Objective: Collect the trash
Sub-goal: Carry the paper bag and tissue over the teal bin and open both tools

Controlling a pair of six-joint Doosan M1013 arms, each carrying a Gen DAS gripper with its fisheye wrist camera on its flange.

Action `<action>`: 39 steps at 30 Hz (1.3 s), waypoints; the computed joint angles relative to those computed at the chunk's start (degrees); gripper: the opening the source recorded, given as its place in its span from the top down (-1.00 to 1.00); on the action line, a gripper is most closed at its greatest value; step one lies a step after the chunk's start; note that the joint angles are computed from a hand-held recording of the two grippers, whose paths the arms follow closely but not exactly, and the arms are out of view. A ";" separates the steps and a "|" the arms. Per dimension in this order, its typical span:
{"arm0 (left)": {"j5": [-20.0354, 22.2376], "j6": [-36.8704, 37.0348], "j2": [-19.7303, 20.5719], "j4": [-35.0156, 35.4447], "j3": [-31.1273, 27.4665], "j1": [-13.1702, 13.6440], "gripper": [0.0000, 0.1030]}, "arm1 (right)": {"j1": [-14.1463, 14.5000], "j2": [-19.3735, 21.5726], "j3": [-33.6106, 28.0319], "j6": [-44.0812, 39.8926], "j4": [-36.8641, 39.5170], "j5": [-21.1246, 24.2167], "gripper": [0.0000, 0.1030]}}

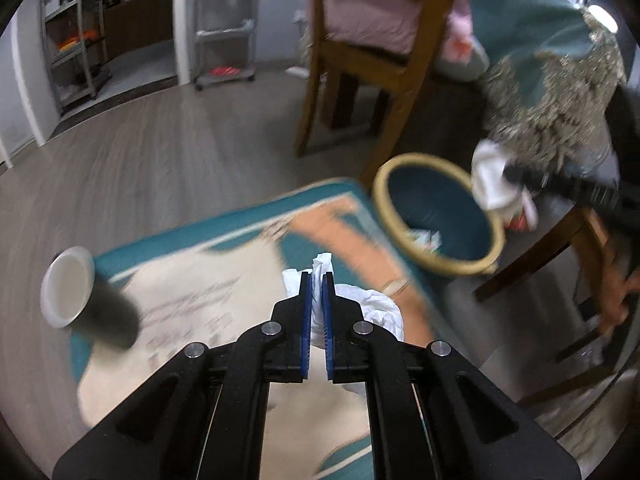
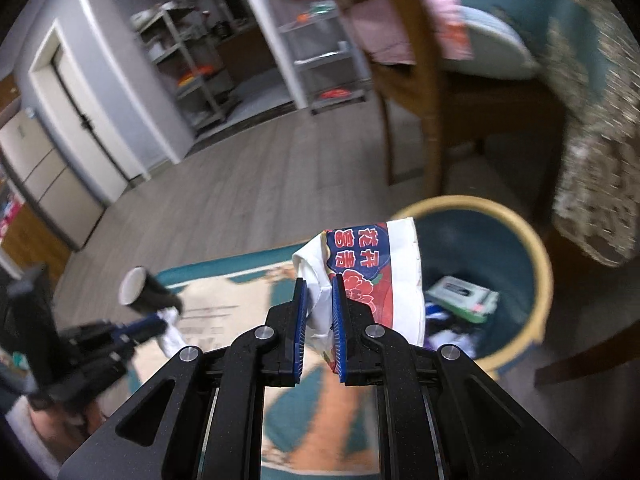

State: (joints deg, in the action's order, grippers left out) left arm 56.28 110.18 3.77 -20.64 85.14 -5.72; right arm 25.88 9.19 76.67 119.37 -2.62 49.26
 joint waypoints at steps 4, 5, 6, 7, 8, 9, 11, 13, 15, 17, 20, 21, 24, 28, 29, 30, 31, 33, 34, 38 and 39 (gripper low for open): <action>-0.80 -0.11 2.34 -0.78 -2.27 -3.56 0.91 | -2.98 -1.05 2.66 1.93 -0.98 0.31 0.74; -0.84 -0.69 3.36 -1.24 -3.14 -4.58 0.91 | -3.82 -1.10 3.15 2.20 -0.50 0.30 0.74; -1.11 -1.11 3.82 -1.46 -3.41 -5.18 0.91 | -4.95 -1.01 3.66 2.30 0.36 0.58 0.74; -1.72 -1.85 4.68 -1.57 -3.95 -6.19 0.91 | -5.78 -1.00 4.21 2.60 0.68 0.72 0.74; -2.36 -2.37 5.33 -1.32 -4.24 -7.12 0.91 | -6.50 -0.84 4.67 2.95 0.96 0.80 0.74; -3.02 -2.51 5.79 -1.11 -4.22 -7.85 0.91 | -6.97 -0.73 5.03 3.01 1.40 0.97 0.74; -4.25 -3.33 7.00 0.49 -4.63 -9.79 0.91 | -8.01 -0.28 5.73 2.81 2.90 1.47 0.74; -5.40 -3.50 8.33 1.10 -5.23 -11.16 0.91 | -9.07 0.19 6.32 2.81 3.85 1.44 0.73; -6.82 -2.77 9.11 -0.19 -5.23 -11.63 0.90 | -9.55 0.34 6.64 3.69 4.02 0.08 0.73; -7.88 -2.06 9.91 -2.19 -5.07 -11.97 0.51 | -10.01 0.25 7.04 4.68 4.91 -1.57 0.71; -10.62 -3.03 9.69 -1.54 -4.03 -12.30 -0.38 | -10.28 0.28 7.11 3.41 6.63 -2.97 0.37; -10.79 -3.14 9.78 -1.27 -4.05 -12.32 -0.38 | -10.19 0.52 6.57 3.14 5.94 -2.47 0.18; -9.34 -4.46 9.95 -0.72 -4.63 -11.90 -0.38 | -10.11 0.28 6.59 2.61 5.32 -2.61 -0.11; -9.61 -2.58 7.86 -0.11 -3.87 -11.45 -0.39 | -9.80 -0.60 6.21 3.38 3.88 -3.00 -0.15; -10.39 -1.76 6.81 0.82 -3.40 -11.45 -0.41 | -9.51 -1.17 6.31 3.89 3.17 -3.69 -0.15; -10.66 -1.55 5.83 1.95 -3.18 -11.40 -0.52 | -9.11 -1.78 6.39 4.58 2.41 -4.18 -0.16; -10.57 -1.57 5.17 2.53 -3.17 -11.28 -0.61 | -8.48 -2.44 6.48 5.49 1.44 -4.50 -0.19; -10.85 -0.72 3.45 2.08 -2.70 -10.73 -0.85 | -7.05 -3.53 6.54 6.70 -1.37 -4.91 -0.25; -11.35 0.69 2.05 0.54 -1.92 -10.12 -0.87 | -5.95 -4.07 6.37 8.08 -4.41 -4.35 -0.30; -9.56 1.34 -0.91 0.70 -0.67 -8.99 -0.88 | -2.63 -6.23 7.00 11.88 -11.43 -3.37 -0.50; -9.16 1.47 -1.49 1.27 -0.35 -8.83 -0.88 | -1.99 -6.95 7.50 12.71 -12.43 -3.21 -0.59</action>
